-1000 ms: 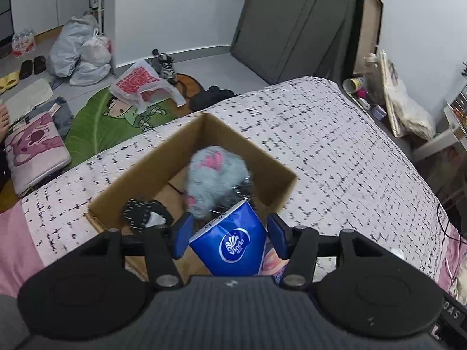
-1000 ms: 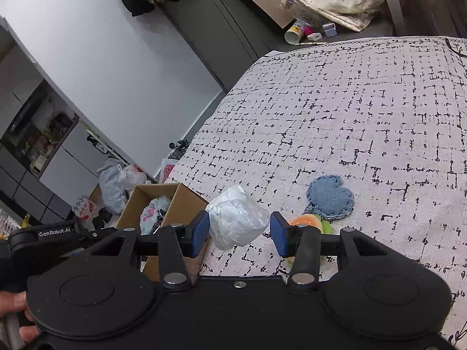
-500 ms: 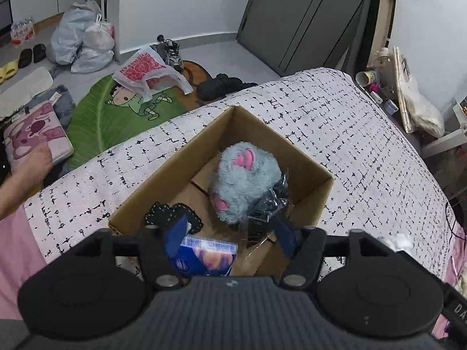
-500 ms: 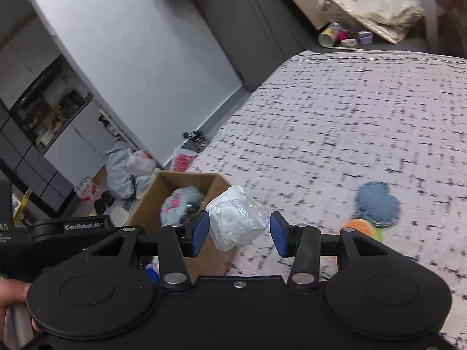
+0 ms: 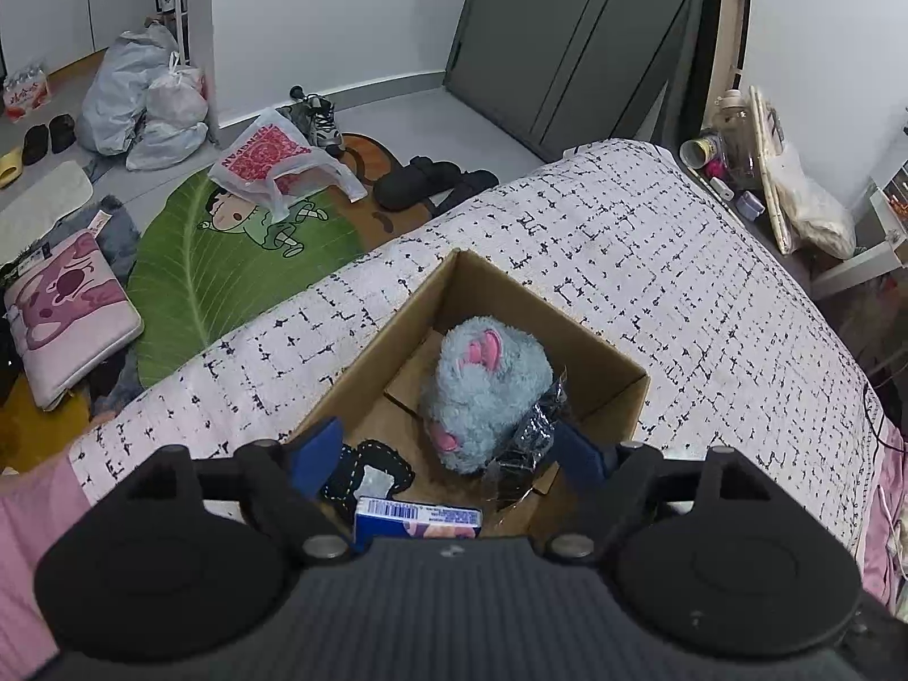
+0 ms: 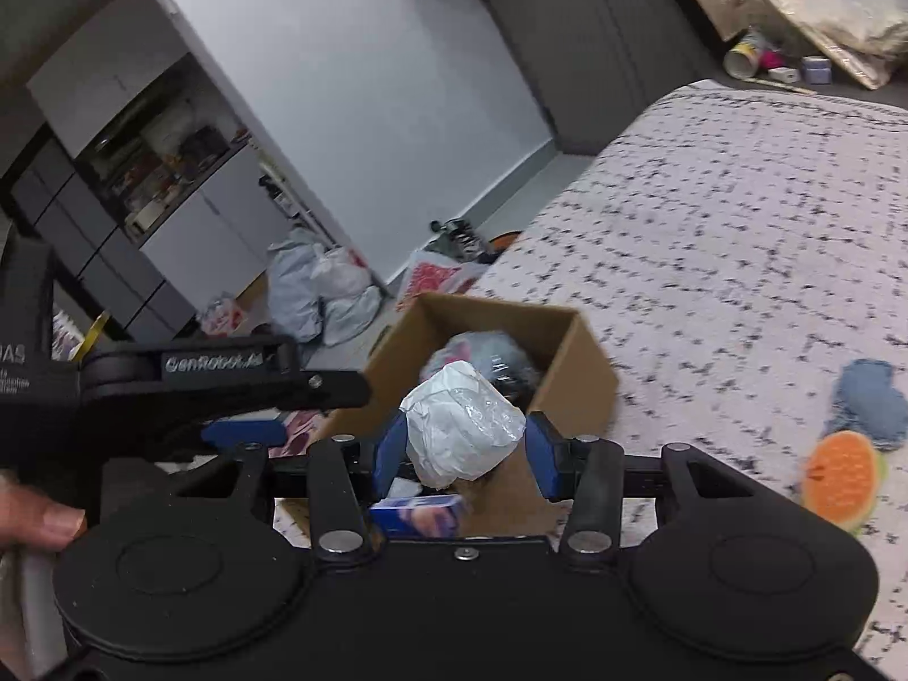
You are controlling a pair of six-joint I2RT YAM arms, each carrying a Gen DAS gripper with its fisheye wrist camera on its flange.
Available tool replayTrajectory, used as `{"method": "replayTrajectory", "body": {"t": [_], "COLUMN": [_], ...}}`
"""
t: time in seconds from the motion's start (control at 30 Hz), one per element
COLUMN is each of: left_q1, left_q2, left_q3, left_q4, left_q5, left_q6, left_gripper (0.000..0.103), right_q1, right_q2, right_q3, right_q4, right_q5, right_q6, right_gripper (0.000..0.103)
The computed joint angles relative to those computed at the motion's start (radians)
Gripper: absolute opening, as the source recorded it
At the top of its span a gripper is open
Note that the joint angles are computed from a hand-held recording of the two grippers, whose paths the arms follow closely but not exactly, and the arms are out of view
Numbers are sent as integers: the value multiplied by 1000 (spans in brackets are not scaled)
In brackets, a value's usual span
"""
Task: Organize soft objects
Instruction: 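Open the left gripper over the box while the right gripper releases the white bag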
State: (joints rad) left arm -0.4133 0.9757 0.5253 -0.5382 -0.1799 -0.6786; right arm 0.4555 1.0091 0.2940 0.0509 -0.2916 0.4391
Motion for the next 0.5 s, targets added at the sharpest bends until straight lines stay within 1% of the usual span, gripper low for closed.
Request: {"method": "replayTrajectory", "body": {"t": [0.07,0.1,0.13,0.23,0.27,0.3,0.33,0.37,0.47,0.5], "left_q1": [8,8,8,-5,-19,-39,-57,-68,-135,-153], "left_q2": [-14,-18,-19,-38,-42,-40,-39,-41,-45,-43], "left_q3": [3,6,10,17,23,34,43,49,70,76], "left_q4": [-12,-20,-28,-53,-66,-84,-101,-110,-140,-145], "left_q5": [-4,-10,-13,-27,-44,-64,-76,-81,-127,-135], "left_q6": [8,10,11,6,0,-12,-22,-28,-68,-78], "left_gripper": [81,81,81,81,82,83,85,87,90,92], "right_q1": [17,16,16,22,13,3,-13,-35,-104,-125], "right_q2": [33,44,49,-15,-50,-73,-98,-119,-166,-179], "right_q3": [-6,-5,-2,-9,-9,-6,-2,3,19,23], "right_q4": [43,47,39,-12,-43,-66,-93,-124,-212,-243], "right_q5": [-38,-59,-69,-23,-5,5,7,-2,-28,-31], "right_q6": [16,23,27,28,29,28,21,9,-25,-40], "right_gripper": [50,59,63,74,82,84,85,85,92,93]}}
